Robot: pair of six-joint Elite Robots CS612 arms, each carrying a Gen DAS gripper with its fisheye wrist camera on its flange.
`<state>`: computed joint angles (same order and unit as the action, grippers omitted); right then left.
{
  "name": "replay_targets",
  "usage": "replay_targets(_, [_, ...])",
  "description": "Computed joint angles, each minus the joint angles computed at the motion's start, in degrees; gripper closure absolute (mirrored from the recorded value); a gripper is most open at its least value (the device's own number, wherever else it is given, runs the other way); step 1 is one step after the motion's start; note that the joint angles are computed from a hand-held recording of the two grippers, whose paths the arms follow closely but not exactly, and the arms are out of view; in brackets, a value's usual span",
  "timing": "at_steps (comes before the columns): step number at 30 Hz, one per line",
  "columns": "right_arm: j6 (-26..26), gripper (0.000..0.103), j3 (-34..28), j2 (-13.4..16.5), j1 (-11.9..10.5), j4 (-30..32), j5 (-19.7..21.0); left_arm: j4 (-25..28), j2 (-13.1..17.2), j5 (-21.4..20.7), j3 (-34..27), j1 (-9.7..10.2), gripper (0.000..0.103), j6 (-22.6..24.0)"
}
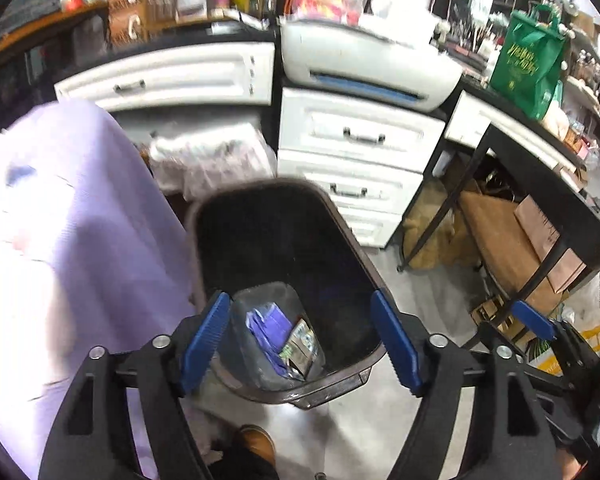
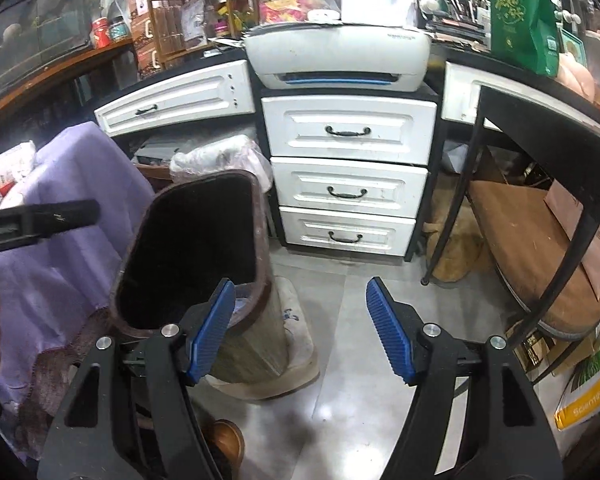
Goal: Collect trash
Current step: 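Move both open tools back over the table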
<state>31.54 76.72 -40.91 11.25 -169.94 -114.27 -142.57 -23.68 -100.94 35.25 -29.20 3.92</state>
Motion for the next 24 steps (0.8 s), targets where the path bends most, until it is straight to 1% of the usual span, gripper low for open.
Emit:
replay_targets(3, [-1.91,0.034,-1.14,0.07,0.47,-0.34,1.04,-5.3,-3.46,0.4,5.96,0.31,0.023,1.16])
replay_targets(5, [-3.39,0.034,-2.2,0.29,0.91,-0.77,1.76,-8.1,-5.42,0.26,9.08,0.66,0.021,1.57])
replay_targets(8, [-5.33,0.034,-3.96,0.59,1.53,-1.36,3.46,-11.76,-7.79,-0.57,12.79,1.52,0.018,0.95])
replay_targets(10, [-6.92,0.033,-5.38,0.95,1.9,-1.67,4.9,-13.9,-9.19,-0.36,14.85,2.21,0.017,0.49])
replay_targets(13, [-9.63,0.03,-8.31,1.92,2.67,-1.89,6.89,-16.27,-10.66,-0.04,17.02,3.11,0.014,-0.3])
replay_targets(16, [-12.28,0.029,-11.86,3.2,3.4,-1.27,9.58,-19.18,-11.96,1.58,19.22,4.1,0.012,-0.05])
replay_targets(21, [-14.99,0.029,-17.72,5.54,4.27,0.68,16.49,-21.42,-13.85,4.94,22.35,5.66,0.012,0.52])
replay_targets(22, [-16.15,0.029,-19.82,6.43,4.56,1.66,18.22,-21.95,-14.21,5.35,23.0,5.97,0.012,0.42])
replay_targets(24, [-17.78,0.029,-22.29,7.57,5.03,2.71,19.71,-22.89,-14.84,6.29,24.19,6.87,0.012,0.12])
